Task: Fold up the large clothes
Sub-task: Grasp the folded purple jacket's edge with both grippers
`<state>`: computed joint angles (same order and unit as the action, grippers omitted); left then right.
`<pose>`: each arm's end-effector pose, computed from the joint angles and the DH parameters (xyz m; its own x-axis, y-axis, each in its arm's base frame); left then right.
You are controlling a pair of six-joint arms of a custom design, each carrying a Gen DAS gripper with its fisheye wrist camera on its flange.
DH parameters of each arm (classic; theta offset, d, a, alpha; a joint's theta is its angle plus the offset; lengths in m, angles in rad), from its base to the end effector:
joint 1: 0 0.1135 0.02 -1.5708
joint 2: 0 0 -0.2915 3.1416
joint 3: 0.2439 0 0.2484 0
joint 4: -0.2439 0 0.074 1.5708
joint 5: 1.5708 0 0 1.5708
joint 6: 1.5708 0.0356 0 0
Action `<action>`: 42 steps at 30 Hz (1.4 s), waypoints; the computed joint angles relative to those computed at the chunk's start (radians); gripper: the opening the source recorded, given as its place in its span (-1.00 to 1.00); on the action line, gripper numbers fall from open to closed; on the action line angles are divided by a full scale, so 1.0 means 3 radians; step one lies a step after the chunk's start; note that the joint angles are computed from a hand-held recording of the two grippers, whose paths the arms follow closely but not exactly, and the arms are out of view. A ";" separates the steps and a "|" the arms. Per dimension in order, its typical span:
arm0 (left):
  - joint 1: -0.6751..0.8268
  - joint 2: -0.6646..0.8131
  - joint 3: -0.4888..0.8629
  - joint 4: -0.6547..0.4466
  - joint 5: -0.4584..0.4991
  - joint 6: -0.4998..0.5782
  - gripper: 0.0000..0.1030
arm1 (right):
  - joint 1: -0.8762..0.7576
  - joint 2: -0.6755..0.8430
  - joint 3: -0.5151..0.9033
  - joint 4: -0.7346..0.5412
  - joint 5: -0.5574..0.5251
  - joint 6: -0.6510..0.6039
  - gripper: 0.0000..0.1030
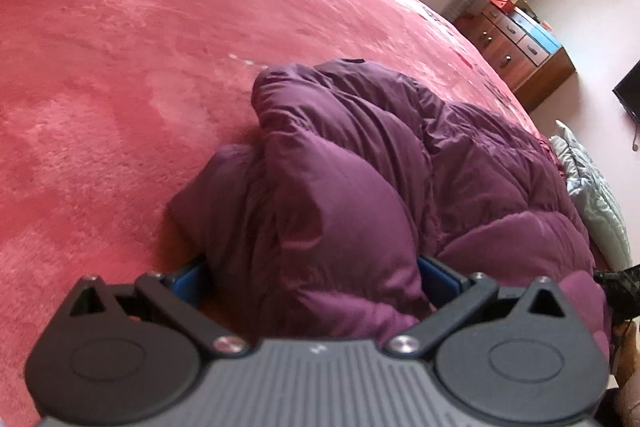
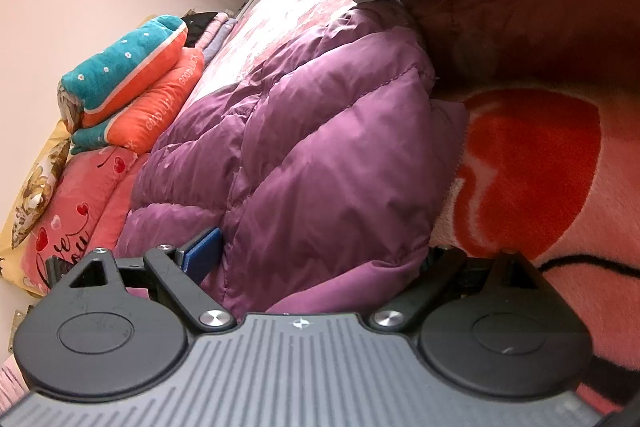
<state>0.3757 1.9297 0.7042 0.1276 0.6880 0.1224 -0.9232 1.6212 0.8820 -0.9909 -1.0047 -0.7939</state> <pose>0.2936 0.0915 0.0895 -0.8237 -0.2235 -0.5211 0.0868 0.8585 -0.5055 0.1678 -0.1721 0.1947 -0.7802 0.3975 -0.4830 -0.0682 0.7135 0.6973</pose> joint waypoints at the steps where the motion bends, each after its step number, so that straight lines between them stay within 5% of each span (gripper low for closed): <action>1: 0.0015 0.0028 0.0021 -0.0004 0.0038 0.0018 1.00 | 0.0006 -0.0011 -0.0008 0.0010 -0.0002 0.0015 1.00; 12: 0.0034 0.0015 -0.0341 0.0713 0.0107 -0.0170 1.00 | 0.0029 -0.0060 -0.0079 0.0127 -0.0041 0.0091 1.00; 21: 0.0007 -0.0502 -0.0719 0.0953 -0.0330 0.0028 1.00 | 0.0015 -0.0027 -0.0078 0.0119 -0.0043 0.0024 1.00; 27: 0.0011 -0.0326 -0.0413 0.0533 -0.0310 -0.0064 1.00 | 0.0010 -0.0011 -0.0055 0.0097 -0.0043 -0.0002 1.00; 32: -0.0354 -0.0828 -0.0972 0.1208 -0.1113 0.0172 1.00 | -0.0009 0.0031 -0.0028 0.0050 -0.0043 -0.0086 1.00; 42: 0.0023 -0.0299 -0.0634 0.0986 -0.0492 -0.0359 1.00 | -0.0021 0.0029 -0.0023 0.0023 -0.0044 -0.0118 1.00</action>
